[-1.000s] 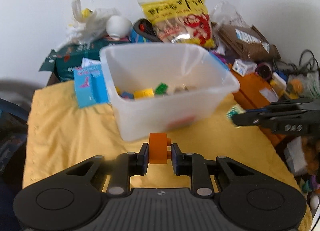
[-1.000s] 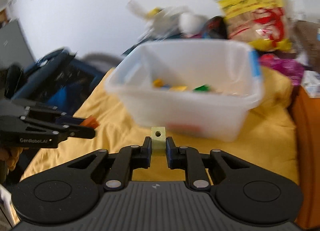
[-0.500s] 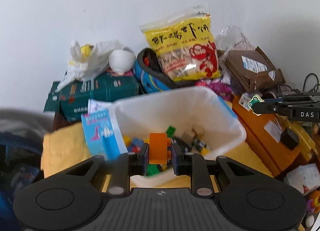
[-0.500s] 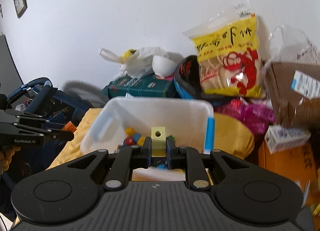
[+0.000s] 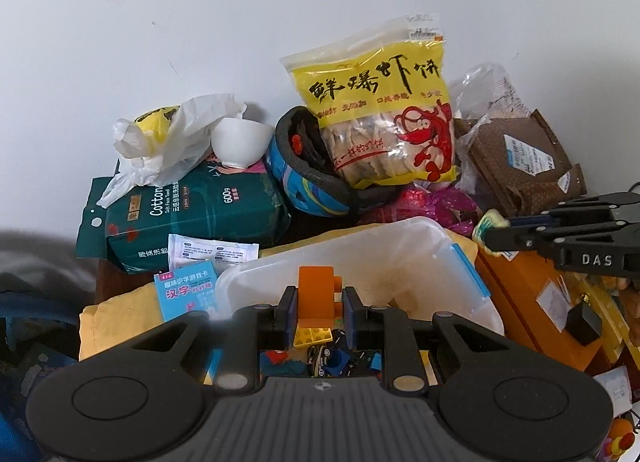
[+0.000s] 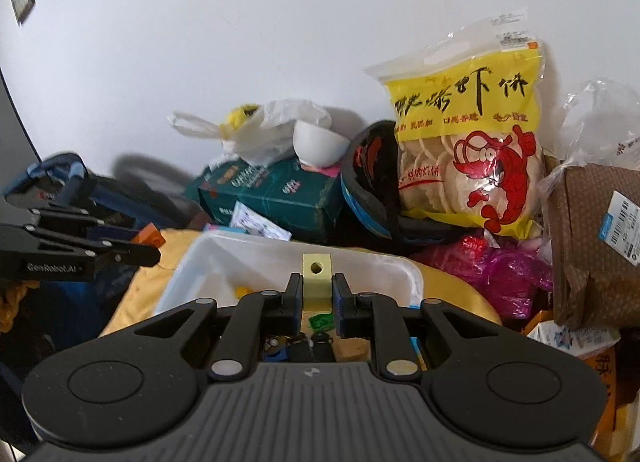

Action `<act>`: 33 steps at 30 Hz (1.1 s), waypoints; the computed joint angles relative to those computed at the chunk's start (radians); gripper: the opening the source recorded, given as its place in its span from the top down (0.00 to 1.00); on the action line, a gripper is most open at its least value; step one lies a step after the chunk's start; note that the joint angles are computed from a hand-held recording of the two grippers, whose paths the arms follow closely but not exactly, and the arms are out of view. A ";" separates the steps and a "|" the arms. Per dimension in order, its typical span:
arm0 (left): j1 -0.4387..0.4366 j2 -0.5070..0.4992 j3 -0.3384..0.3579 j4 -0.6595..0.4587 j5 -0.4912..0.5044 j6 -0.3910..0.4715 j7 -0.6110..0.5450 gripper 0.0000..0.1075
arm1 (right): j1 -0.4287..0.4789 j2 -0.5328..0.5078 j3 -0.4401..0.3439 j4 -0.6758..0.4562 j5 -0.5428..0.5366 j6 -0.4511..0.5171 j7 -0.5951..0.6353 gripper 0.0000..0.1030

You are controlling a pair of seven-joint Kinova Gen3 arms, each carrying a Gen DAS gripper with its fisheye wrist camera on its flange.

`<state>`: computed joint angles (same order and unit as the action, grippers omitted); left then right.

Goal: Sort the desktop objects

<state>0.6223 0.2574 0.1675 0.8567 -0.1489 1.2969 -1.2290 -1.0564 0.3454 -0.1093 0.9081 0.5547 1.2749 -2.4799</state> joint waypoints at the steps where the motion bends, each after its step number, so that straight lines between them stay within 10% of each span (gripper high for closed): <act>1: -0.005 0.008 0.000 -0.010 0.007 0.007 0.001 0.76 | 0.012 0.012 -0.003 -0.020 -0.018 0.013 0.015 0.83; 7: 0.019 0.082 -0.023 -0.091 -0.012 0.082 0.028 0.70 | 0.045 0.078 0.011 -0.108 -0.104 0.071 0.104 0.79; 9: 0.043 0.120 -0.042 -0.133 -0.035 0.136 0.066 0.33 | 0.032 0.105 0.033 -0.133 -0.097 0.106 0.108 0.53; 12: 0.074 0.133 -0.058 -0.131 -0.061 0.156 0.076 0.31 | 0.017 0.117 0.054 -0.130 -0.086 0.118 0.107 0.28; 33: 0.119 0.143 -0.057 -0.135 -0.074 0.205 0.097 0.23 | -0.020 0.016 -0.021 0.100 -0.015 -0.005 -0.012 0.12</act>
<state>0.7410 0.4008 0.1107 0.7218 -0.2230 1.5020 -1.1324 -1.0762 0.3609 -0.1301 1.0082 0.5393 1.2701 -2.4922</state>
